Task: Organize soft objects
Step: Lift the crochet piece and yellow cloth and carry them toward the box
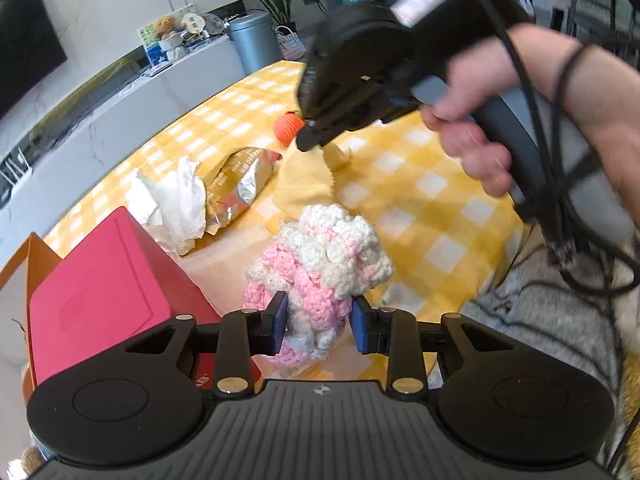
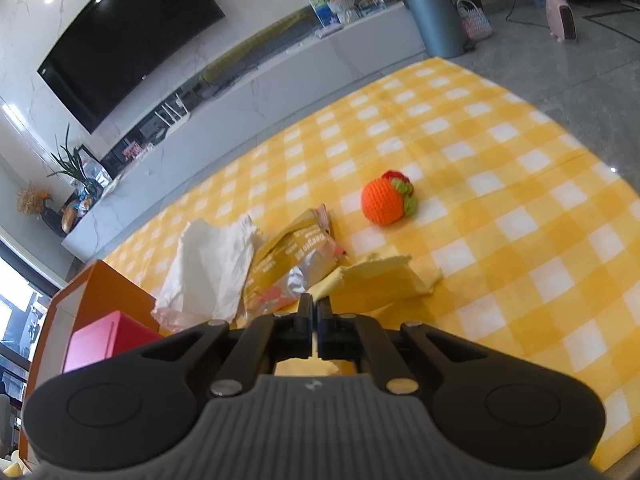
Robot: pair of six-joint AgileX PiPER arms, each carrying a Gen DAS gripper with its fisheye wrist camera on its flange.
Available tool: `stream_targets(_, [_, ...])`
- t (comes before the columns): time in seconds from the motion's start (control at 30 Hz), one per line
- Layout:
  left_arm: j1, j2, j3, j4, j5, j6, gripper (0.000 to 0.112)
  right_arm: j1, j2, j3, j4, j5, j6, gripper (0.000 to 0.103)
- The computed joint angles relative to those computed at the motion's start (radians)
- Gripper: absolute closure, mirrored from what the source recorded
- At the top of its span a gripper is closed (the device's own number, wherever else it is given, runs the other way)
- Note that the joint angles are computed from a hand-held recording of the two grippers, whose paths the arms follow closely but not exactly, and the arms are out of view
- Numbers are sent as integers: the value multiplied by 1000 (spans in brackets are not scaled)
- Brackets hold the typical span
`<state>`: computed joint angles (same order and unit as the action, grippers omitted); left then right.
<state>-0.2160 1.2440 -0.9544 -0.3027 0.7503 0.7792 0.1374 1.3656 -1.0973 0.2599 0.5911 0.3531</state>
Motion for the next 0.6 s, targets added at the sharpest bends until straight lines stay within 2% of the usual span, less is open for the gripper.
stream_targets(0.23, [149,9,-72,-194,160,130,77,-24,-43,23,51,-30,-43,103])
stream_targets(0.3, [142,-23,-63,-207,176,97,77,-26,-50,28,66,-32,-59,103])
stream_targets(0.37, [160,-25,-72,-235,179,127,77,-24,-51,30,67,-28,-63,103])
stream_targets(0.5, [169,-23,-78,-278,133,146,77,-9,-51,29,16,-28,-13,103])
stream_targets(0.6, [198,-8,-107,-317,143,157,77,-8,-52,29,-7,-31,13,103])
